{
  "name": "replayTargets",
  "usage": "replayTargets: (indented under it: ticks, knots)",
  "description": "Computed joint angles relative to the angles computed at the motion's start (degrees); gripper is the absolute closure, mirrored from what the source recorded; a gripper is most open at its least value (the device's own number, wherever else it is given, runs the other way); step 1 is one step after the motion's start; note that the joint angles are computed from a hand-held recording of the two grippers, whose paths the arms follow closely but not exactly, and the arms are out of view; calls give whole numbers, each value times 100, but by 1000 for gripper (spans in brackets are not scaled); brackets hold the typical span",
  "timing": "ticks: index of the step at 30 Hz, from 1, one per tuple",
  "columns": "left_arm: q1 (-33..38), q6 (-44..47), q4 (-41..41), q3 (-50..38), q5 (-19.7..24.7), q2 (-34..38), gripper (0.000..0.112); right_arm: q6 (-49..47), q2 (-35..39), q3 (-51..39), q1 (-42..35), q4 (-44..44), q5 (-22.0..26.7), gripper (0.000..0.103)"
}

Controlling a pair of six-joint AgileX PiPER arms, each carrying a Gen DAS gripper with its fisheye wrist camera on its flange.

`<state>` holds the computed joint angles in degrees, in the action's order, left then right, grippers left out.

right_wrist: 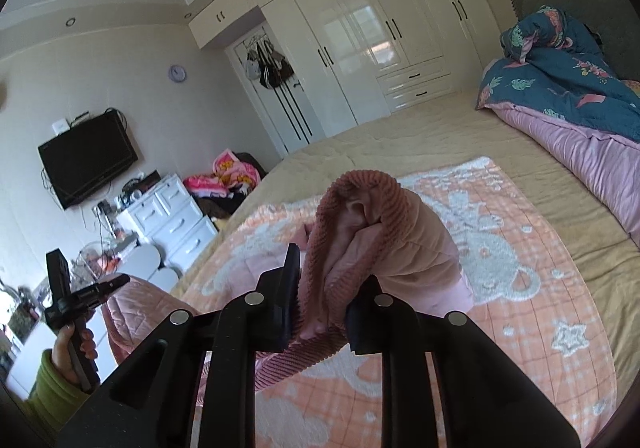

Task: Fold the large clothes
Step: 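Lift the hem with both grippers and carry it toward the collar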

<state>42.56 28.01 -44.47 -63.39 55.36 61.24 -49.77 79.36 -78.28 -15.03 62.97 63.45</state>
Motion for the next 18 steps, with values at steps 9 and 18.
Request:
replayTargets:
  ticks: [9,18]
  knots:
    - [-593,-485,576,-302,-500,578,103,642,638,-555,287,-151,-212,85]
    - [-1039,-803,1005,-355,-877,882,103,1138,1154,-924,510,-504,-435,85]
